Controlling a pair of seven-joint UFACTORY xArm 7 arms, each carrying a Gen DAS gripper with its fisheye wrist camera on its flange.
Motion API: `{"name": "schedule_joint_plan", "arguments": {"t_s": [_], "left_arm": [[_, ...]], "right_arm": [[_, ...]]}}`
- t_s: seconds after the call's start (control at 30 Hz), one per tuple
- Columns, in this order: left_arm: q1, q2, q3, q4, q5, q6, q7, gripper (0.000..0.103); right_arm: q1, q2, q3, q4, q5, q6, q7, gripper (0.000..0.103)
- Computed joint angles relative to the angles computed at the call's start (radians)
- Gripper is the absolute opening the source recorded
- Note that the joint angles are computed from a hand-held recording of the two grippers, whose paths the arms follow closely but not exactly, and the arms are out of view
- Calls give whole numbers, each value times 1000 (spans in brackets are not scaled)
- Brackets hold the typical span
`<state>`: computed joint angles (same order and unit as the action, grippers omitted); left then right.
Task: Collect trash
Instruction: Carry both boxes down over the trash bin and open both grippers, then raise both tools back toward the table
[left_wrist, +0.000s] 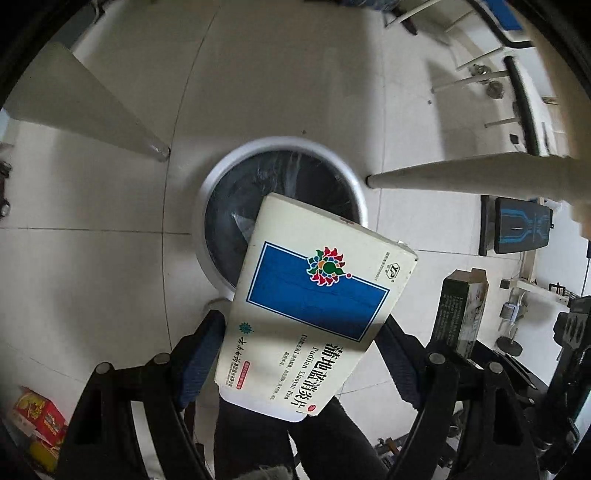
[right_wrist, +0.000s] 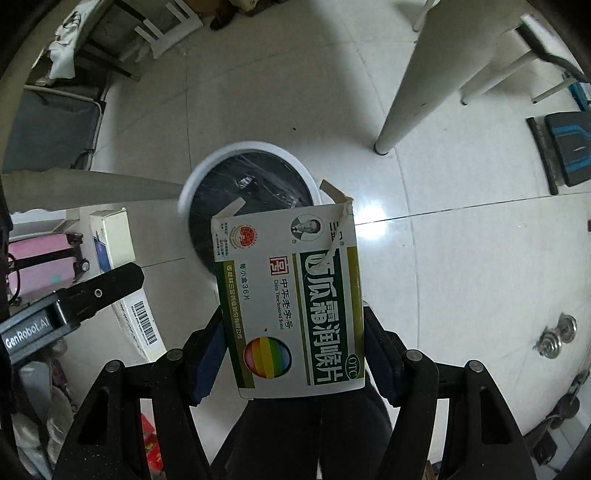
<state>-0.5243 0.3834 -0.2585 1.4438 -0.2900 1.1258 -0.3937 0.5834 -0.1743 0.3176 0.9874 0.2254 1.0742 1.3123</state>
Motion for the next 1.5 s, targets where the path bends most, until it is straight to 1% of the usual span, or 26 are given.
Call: {"name": "schedule_joint_plan", "arguments": {"t_s": [0.07, 0.1, 0.2, 0.23, 0.3, 0.37, 0.4, 0.43, 0.47, 0.53, 0.63, 0.73, 0.8, 0.93, 1.0, 1.07, 1.17, 1.2, 1.23, 1.37, 1.47, 1.5], "left_arm": [[3, 34, 1, 4, -6, -12, 9, 82], [10, 36, 1, -9, -18, -29, 16, 82], [23, 31, 1, -28, -47, -43, 8, 83], [28, 21, 0, -42, -57, -50, 6, 89], [38, -2, -1, -69, -73, -59, 6, 95], [41, -31, 3, -93, -69, -61, -3, 95], [39, -45, 7, -104, -62, -63, -15, 95], [36, -53, 8, -106, -54, -63, -30, 95], [31, -70, 13, -117, -34, -65, -50, 95], [10, -98, 21, -127, 42, -65, -84, 95], [-20, -117, 27, -121, 157, -57, -127, 95], [-47, -143, 26, -114, 255, -16, -168, 95], [-56, -161, 23, -110, 294, 15, -182, 95], [-58, -195, 16, -101, 315, 57, -185, 95], [-58, -216, 11, -94, 314, 83, -185, 95], [-61, -231, 7, -74, 314, 120, -193, 95], [-62, -250, 1, -35, 307, 173, -203, 95], [-62, -260, 0, -21, 306, 194, -203, 95], [-61, -271, -1, -4, 303, 217, -202, 95], [-57, -304, -4, 85, 298, 315, -204, 95], [-56, -311, -7, 174, 306, 396, -206, 95], [-55, -315, -7, 200, 305, 417, -205, 95]], "right_arm": [[0, 10, -4, -57, 13, -67, -28, 70], [-1, 24, -6, -75, 16, -100, -43, 70], [-2, 59, -14, -111, 30, -178, -78, 70], [-2, 71, -15, -120, 32, -202, -85, 70], [-1, 97, -22, -130, 56, -256, -122, 70], [-3, 115, -26, -152, 82, -325, -149, 72], [-2, 121, -28, -156, 99, -352, -168, 78], [-2, 134, -27, -151, 99, -366, -173, 96], [-1, 138, -26, -150, 88, -381, -166, 103], [-1, 132, -23, -146, 57, -391, -151, 102], [-1, 126, -22, -117, 6, -339, -126, 102], [0, 118, -18, -72, -44, -248, -96, 103], [1, 118, -15, -29, -76, -166, -77, 103], [5, 106, -9, 48, -119, -31, -51, 102], [7, 108, -5, 107, -143, 50, -38, 102], [9, 104, -3, 153, -157, 107, -33, 102], [14, 107, 3, 246, -172, 207, -23, 102], [17, 112, 5, 294, -177, 255, -17, 102], [21, 115, 9, 321, -180, 278, -10, 102], [40, 146, 20, 504, -209, 432, 23, 102], [64, 190, 27, 681, -241, 561, 55, 102], [76, 216, 30, 761, -256, 616, 66, 102]]}}
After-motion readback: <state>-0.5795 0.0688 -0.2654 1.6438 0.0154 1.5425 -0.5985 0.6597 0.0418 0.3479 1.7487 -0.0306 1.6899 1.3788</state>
